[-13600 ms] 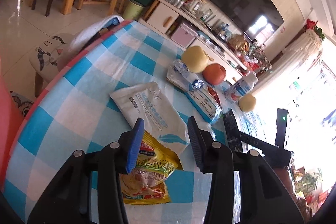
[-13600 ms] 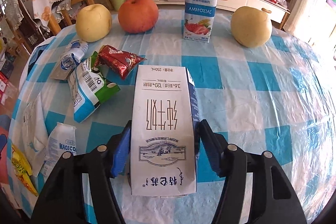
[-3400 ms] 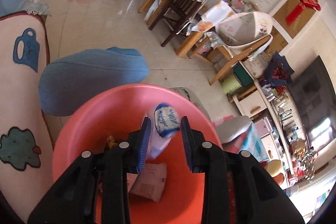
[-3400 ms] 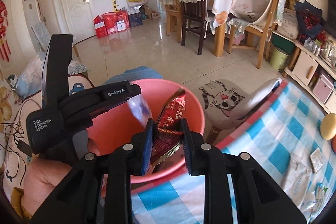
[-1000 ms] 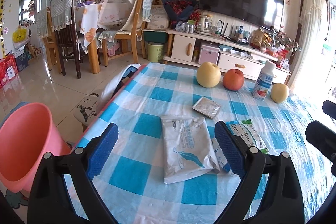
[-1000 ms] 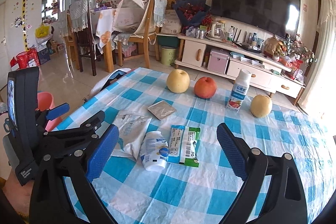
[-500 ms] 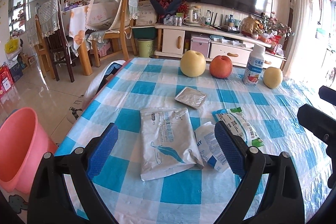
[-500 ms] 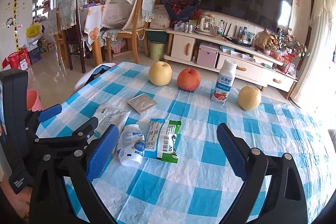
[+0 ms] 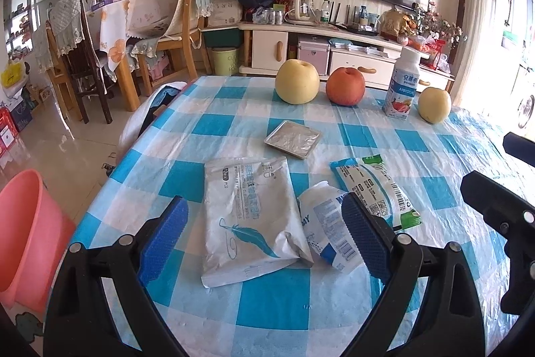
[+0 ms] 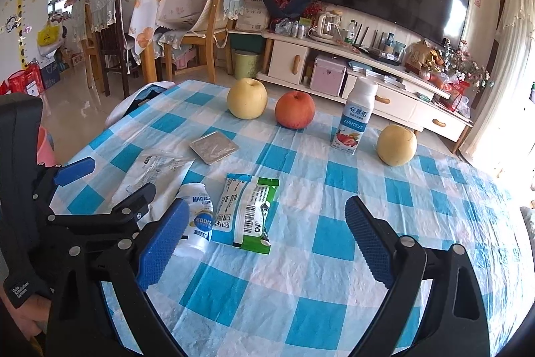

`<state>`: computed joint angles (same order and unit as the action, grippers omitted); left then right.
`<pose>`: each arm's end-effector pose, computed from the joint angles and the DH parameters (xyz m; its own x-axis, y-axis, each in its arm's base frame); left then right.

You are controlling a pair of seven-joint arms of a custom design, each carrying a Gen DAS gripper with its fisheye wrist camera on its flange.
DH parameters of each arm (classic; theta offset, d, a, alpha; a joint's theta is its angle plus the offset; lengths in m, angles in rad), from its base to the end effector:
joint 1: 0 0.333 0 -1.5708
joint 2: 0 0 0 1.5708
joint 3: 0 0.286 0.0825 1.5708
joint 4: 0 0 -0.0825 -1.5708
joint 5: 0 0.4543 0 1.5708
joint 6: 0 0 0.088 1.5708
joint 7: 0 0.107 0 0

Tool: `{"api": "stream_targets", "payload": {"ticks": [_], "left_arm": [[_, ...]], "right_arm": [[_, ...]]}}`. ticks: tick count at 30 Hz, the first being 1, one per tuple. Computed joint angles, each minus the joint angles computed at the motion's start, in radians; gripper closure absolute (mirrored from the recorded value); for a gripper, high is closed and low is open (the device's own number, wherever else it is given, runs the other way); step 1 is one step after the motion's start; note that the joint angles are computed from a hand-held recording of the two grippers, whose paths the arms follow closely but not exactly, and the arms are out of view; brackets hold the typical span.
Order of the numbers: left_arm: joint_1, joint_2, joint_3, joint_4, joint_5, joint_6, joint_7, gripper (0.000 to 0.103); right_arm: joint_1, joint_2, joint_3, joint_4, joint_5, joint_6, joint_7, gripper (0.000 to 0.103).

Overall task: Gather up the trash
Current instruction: 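Grasp the white wipes pack with the left tool while the right tool grasps the green-white snack bag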

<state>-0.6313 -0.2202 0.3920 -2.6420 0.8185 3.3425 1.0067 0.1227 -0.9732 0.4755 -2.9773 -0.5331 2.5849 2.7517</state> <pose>0.4576 -0.1979 0.3243 -0.4948 -0.8690 -0.0058 -0.5579 0.3228 -0.7646 0.3493 0.1787 0.3740 -0.3111 -0.9458 0.0927 -0.6322 0.1332 -0.7633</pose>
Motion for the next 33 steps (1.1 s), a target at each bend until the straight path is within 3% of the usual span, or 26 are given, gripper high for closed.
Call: {"api": "stream_targets", "payload": {"ticks": [4,8,13,17,24,27,30,33], "left_arm": [[-0.124,0.016,0.111,0.025,-0.024,-0.046,0.012,0.01],[-0.331,0.018,0.299,0.042,-0.129,-0.094,0.1,0.01],[-0.457,0.036,0.396,0.066,-0.272,-0.147,0.199,0.01],[-0.471,0.069,0.384,0.09,-0.355,-0.18,0.253,0.01],[-0.378,0.172,0.259,0.171,-0.387,-0.24,0.226,0.01],[-0.377,0.201,0.234,0.189,-0.537,-0.269,0.342,0.01],[-0.363,0.222,0.19,0.203,-0.727,-0.3,0.507,0.01],[-0.33,0.237,0.15,0.216,-0.757,-0.324,0.533,0.01]], "right_arm": [[-0.022,0.047,-0.018,0.013,-0.002,0.034,-0.021,0.01],[-0.038,0.097,-0.071,0.012,0.028,0.087,-0.064,0.01],[-0.078,0.16,-0.15,0.007,0.125,0.188,-0.135,0.01],[-0.115,0.219,-0.155,0.026,0.177,0.24,-0.192,0.01],[-0.092,0.378,-0.226,0.083,0.322,0.306,-0.335,0.01],[-0.096,0.423,-0.223,0.105,0.358,0.311,-0.364,0.023],[-0.102,0.443,-0.216,0.117,0.379,0.309,-0.378,0.024],[-0.121,0.453,-0.189,0.13,0.362,0.293,-0.381,0.024]]}}
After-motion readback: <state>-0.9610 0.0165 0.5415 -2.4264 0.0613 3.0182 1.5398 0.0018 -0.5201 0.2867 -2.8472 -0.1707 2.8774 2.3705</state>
